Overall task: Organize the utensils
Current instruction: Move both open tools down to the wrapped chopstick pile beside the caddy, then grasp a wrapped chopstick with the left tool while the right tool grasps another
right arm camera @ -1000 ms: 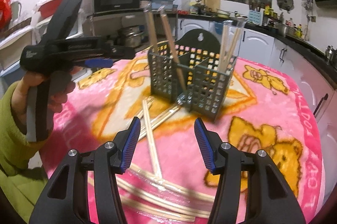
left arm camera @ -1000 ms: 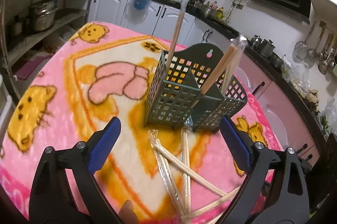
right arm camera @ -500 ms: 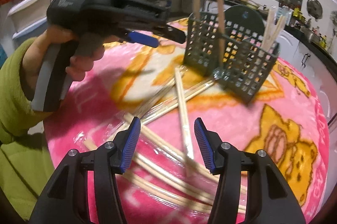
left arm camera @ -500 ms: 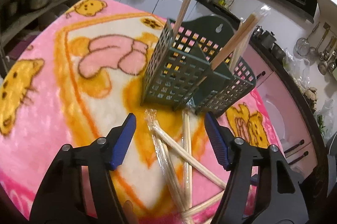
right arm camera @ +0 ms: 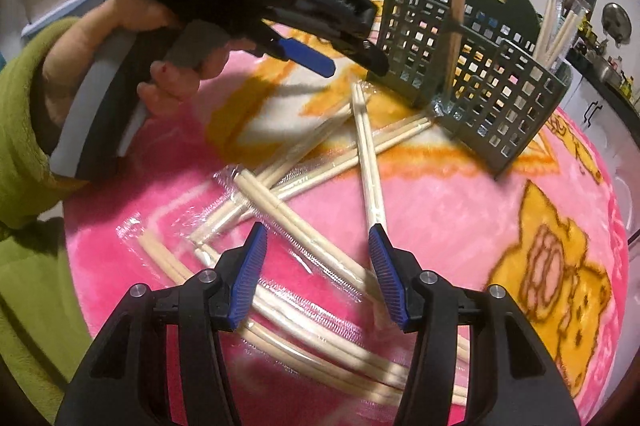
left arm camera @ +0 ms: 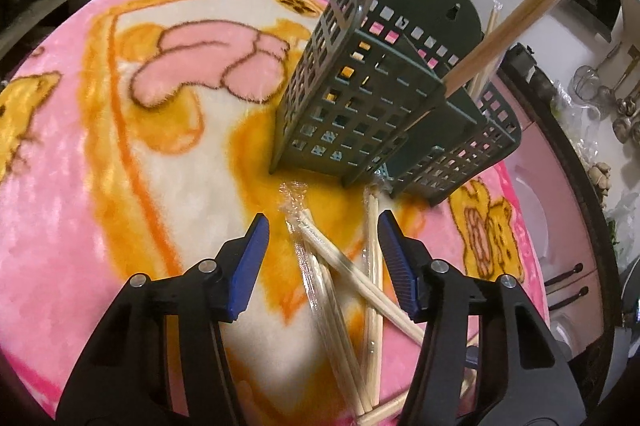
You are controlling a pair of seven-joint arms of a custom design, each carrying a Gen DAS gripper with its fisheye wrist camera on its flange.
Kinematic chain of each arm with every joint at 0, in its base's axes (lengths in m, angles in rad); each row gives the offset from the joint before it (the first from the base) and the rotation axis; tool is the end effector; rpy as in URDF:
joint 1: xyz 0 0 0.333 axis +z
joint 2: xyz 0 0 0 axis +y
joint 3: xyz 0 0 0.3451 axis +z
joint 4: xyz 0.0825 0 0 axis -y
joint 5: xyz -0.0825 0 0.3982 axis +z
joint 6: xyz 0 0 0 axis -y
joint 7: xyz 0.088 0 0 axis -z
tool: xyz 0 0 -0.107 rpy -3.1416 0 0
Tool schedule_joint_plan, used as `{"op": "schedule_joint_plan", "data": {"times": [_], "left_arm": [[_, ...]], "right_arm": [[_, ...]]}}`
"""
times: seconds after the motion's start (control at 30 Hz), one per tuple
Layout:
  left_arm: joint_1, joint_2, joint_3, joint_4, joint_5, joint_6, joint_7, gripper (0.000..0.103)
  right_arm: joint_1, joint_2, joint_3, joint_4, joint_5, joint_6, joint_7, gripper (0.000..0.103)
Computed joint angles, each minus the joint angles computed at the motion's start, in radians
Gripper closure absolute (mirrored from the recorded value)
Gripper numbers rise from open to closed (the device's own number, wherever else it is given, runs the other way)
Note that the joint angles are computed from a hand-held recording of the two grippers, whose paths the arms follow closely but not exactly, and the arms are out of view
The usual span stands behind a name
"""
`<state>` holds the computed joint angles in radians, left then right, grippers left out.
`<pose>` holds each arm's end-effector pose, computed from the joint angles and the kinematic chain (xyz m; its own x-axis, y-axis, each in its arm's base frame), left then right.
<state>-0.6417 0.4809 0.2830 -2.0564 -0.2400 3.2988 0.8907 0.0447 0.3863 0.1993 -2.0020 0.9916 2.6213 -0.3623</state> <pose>0.6231 -0.2264 0.3158 0.2850 -0.8434 0.4555 -0.6601 -0.5173 -0.5447 0.6289 0.1296 0.2997 0.9477 -0.2885 0.1369 -0.1500 -0.7806 -0.6068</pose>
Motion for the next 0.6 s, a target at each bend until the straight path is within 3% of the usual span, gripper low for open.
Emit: {"op": "schedule_joint_plan", "data": {"times": [0.33,0.47,0.6], "left_arm": [[0.063,0.039,-0.047,0.06,0.065,-0.058,-0.044,0.064],[0.054,0.051,-0.029,0.073,0.1,-0.072,-0.077,0.072],[0.036,0.058,0.001,0.077,0.131,-0.084,-0.119,0.087]], "right_arm": [[0.001,0.02,0.023,0.006,0.024,0.03,-0.068,0.062],[-0.001,0.017,0.026,0.004,0.028,0.027,-0.082,0.067],[-0.003,0.0,0.034,-0.019,0.067,0.038,-0.14,0.074]]}}
